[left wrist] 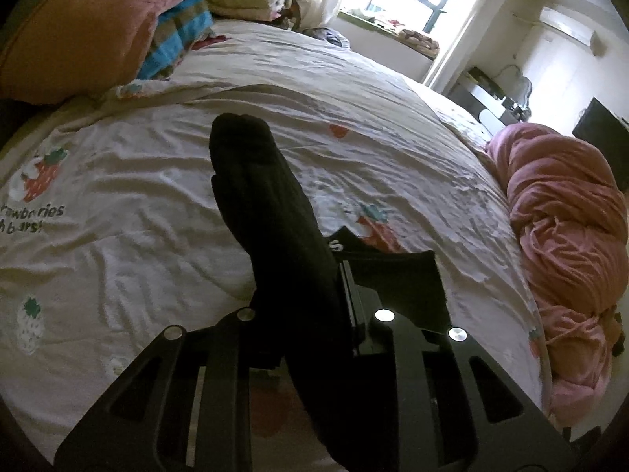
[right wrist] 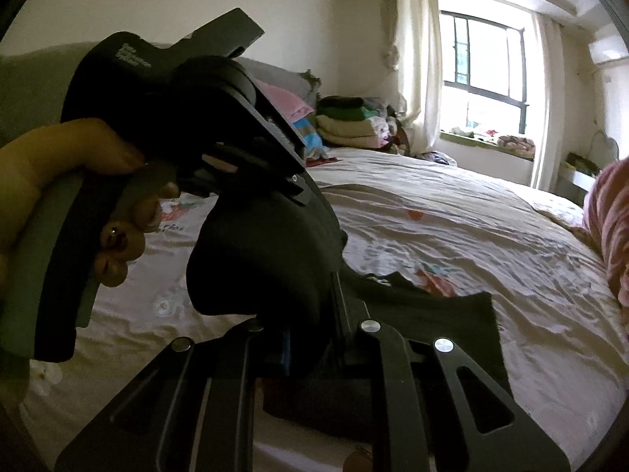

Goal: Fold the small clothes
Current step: 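Lift the grasped edge with both tools and fold it over the shirt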

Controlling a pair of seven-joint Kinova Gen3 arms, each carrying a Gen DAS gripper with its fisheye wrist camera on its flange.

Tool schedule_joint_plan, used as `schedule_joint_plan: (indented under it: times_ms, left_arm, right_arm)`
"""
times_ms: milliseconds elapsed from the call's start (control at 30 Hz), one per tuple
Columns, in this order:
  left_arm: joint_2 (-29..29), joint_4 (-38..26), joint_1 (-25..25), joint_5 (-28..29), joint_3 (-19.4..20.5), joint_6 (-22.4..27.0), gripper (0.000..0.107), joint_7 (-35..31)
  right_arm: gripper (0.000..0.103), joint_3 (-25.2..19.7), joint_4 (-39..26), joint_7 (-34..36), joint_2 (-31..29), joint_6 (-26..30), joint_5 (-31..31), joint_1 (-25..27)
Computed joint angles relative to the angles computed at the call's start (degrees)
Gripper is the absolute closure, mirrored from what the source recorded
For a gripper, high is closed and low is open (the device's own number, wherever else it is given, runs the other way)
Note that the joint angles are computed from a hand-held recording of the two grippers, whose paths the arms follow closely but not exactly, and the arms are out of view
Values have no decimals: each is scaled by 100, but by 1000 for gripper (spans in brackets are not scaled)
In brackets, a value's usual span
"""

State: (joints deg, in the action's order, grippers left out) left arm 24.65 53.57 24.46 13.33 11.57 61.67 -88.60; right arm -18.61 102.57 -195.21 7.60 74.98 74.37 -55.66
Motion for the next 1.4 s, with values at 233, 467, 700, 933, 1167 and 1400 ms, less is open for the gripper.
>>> schedule_joint_plan:
  times_ms: [233, 467, 700, 933, 1167, 1400]
  left_arm:
    - [103, -225, 417, -272, -17, 113, 92, 217]
    - [442, -671, 888, -596, -69, 391, 92, 421]
    - [802, -1129, 1212, -739, -110, 668, 92, 507]
    - [1119, -1516, 1509, -856, -190, 913, 92, 539]
    - [1290, -1760, 1646, -913, -246, 1078, 90, 566]
    - [1533, -2116, 1818, -997, -321, 1302, 86, 655]
  right_arm:
    - [90, -101, 400, -554, -286, 134, -160, 73]
    - [90, -264, 906, -1279, -681, -236, -377, 380]
    - [90, -426, 1369, -1932, -995, -754, -543, 742]
    - [90, -473, 1717, -2439, -1202, -1220, -770, 1046]
    - [90, -542, 2101, -2999, -1461, -1841, -671, 1377]
    - [89, -544, 2319, -3250, -1698, -2433, -769, 1693]
